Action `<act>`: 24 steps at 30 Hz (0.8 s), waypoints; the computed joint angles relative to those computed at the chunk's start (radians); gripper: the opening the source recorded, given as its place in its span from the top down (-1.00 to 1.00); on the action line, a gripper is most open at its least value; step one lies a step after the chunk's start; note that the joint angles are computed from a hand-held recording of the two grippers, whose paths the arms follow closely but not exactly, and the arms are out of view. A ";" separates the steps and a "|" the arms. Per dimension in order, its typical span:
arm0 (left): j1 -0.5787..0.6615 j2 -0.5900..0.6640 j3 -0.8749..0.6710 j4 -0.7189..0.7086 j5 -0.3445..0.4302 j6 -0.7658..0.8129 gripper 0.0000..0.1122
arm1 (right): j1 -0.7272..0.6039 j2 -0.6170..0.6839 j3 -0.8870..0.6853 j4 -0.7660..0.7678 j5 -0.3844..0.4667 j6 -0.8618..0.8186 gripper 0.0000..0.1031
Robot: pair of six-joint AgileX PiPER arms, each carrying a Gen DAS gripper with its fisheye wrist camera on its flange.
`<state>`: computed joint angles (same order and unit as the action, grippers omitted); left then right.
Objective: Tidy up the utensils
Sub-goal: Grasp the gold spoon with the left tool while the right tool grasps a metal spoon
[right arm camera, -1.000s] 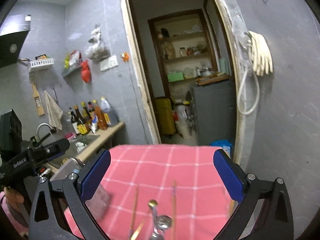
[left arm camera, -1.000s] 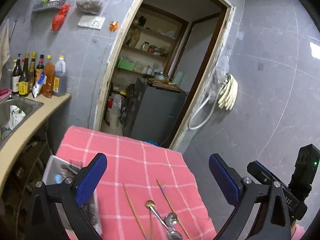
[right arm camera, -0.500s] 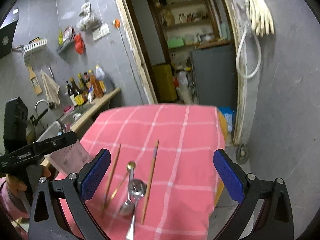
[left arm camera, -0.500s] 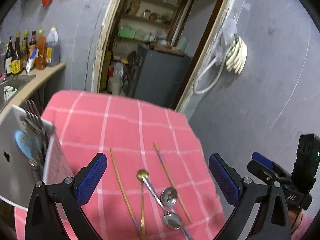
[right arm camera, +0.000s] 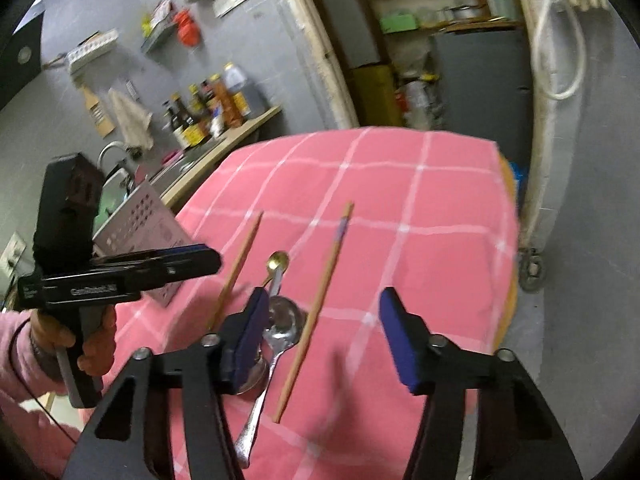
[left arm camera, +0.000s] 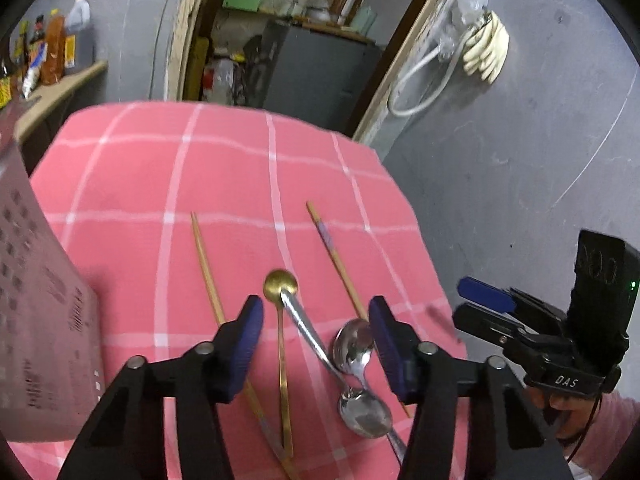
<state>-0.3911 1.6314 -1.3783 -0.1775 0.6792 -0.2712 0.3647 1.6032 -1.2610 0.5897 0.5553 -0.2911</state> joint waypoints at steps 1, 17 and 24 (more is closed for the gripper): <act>0.004 0.009 -0.003 -0.011 0.006 0.009 0.20 | 0.001 0.017 -0.008 0.037 0.009 -0.041 0.16; 0.004 0.140 -0.081 0.006 0.176 0.013 0.78 | -0.005 0.267 -0.271 0.182 0.259 -0.346 0.52; -0.001 0.200 -0.198 0.025 0.306 0.044 0.78 | -0.028 0.358 -0.398 0.163 0.401 -0.367 0.52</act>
